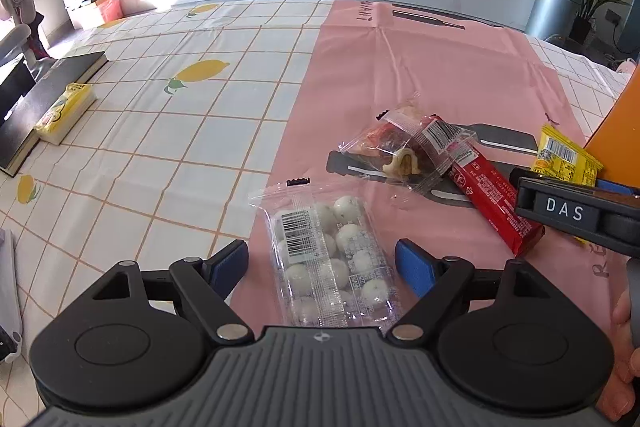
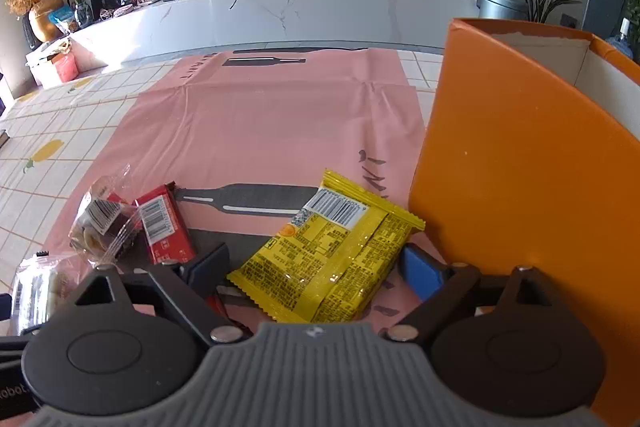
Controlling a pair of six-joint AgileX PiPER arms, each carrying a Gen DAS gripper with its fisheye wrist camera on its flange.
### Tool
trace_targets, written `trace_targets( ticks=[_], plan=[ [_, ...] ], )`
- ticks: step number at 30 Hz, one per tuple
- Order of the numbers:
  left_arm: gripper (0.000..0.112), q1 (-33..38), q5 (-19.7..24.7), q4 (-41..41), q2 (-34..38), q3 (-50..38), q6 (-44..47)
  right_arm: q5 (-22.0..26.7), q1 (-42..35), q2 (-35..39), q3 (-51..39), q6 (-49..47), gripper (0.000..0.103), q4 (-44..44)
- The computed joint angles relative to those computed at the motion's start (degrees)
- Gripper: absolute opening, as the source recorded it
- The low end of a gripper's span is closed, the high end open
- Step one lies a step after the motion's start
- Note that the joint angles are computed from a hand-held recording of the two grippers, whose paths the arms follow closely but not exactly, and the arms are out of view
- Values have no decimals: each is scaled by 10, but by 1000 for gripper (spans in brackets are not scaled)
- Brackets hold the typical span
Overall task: Organize snacks
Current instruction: 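Grasp the clear white-ball pack with left tool while right tool grasps yellow packet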
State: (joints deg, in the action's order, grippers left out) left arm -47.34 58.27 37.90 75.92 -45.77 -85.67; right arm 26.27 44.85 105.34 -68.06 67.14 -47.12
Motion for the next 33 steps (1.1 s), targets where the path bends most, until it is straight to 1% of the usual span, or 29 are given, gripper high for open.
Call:
trace_targets(
  ticks=[1, 2, 3, 4, 5, 8, 10, 15, 19, 22, 24, 26, 29, 30, 32, 33],
  plan=[
    [94, 0, -1, -4, -3, 1, 6, 6, 3, -1, 0, 8, 72, -12],
    [89, -2, -3, -5, -8, 3, 8, 1, -1, -4, 2, 0, 71, -1],
    [87, -5, -3, -6, -11, 5, 9, 1, -2, -7, 5, -4, 69, 3],
    [82, -9, -3, -7, -15, 7, 11, 3, -1, -8, 6, -7, 67, 3],
    [78, -15, -3, -7, -20, 10, 11, 1, -1, -14, 13, -9, 67, 4],
    [71, -33, -1, -12, -39, 22, 15, 2, 1, -36, 37, -23, 66, 17],
    [71, -47, 5, -18, -51, 28, 15, 5, 4, -54, 57, -32, 66, 24],
    [71, -105, 32, -21, -72, 42, -14, 36, 33, -98, 100, -44, 66, 15],
    [71, -143, 55, -32, -89, 47, -27, 27, 56, -164, 165, -76, 65, 83],
    [72, -169, 69, -35, -99, 52, -37, 46, 95, -212, 203, -90, 65, 108],
    [73, -182, 74, -34, -107, 58, -41, 61, 115, -233, 212, -126, 65, 146],
    [74, -195, 79, -32, -114, 63, -47, 64, 127, -253, 221, -172, 65, 196],
    [74, -208, 82, -28, -123, 72, -51, 69, 163, -273, 238, -168, 66, 194],
    [74, -213, 83, -26, -126, 74, -53, 75, 176, -275, 241, -159, 67, 185],
    [78, -220, 83, -21, -131, 80, -56, 95, 202, -277, 243, -127, 74, 162],
    [79, -222, 80, -19, -134, 84, -56, 103, 208, -277, 244, -105, 81, 150]
  ],
)
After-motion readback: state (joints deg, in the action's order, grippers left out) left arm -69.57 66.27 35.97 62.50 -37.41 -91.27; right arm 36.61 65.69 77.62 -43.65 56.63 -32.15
